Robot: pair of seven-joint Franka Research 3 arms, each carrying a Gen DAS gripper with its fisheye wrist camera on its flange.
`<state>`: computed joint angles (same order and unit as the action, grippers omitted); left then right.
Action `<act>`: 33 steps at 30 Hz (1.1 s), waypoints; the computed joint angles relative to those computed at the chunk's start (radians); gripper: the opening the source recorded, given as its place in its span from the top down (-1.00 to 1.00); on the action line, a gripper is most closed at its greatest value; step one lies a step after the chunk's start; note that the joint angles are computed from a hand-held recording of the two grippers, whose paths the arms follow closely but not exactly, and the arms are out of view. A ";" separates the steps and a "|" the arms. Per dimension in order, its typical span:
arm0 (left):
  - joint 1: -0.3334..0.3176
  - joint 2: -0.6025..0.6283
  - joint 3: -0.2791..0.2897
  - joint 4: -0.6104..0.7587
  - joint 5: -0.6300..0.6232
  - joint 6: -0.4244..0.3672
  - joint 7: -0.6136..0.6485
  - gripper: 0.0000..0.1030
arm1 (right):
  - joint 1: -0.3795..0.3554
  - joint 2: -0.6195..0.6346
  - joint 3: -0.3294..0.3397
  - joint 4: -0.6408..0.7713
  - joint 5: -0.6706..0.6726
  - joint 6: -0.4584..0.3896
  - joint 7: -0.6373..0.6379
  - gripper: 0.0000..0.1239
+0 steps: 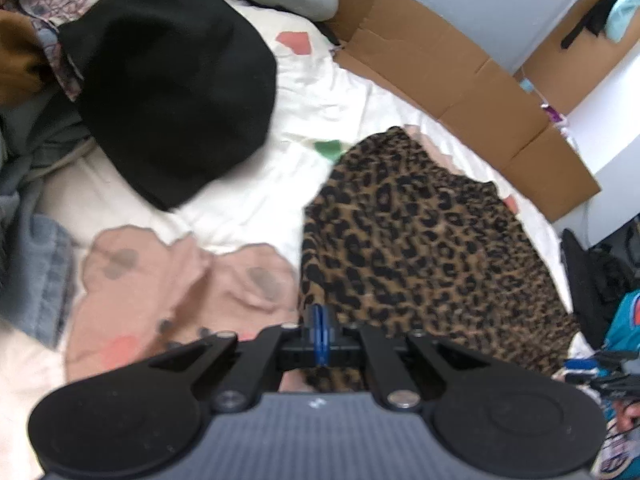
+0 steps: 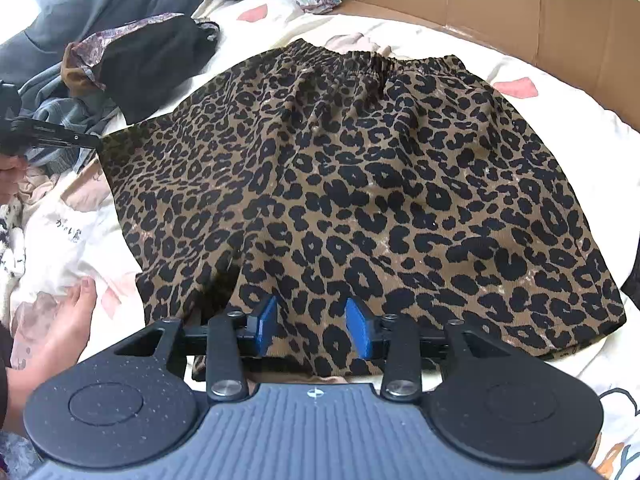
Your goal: Fold clothes
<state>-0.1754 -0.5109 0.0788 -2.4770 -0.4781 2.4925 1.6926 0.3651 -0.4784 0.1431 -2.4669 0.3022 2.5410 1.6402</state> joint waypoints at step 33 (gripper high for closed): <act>-0.220 0.188 -0.129 0.177 -0.543 0.071 0.201 0.99 | 0.091 0.099 -0.033 0.093 0.201 0.199 -0.120 0.26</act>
<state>-0.3950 -0.3227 -0.0506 -2.2999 -1.0208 2.5638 1.8940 0.4566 -0.3791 0.1100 -2.3742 0.5037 2.7405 1.5204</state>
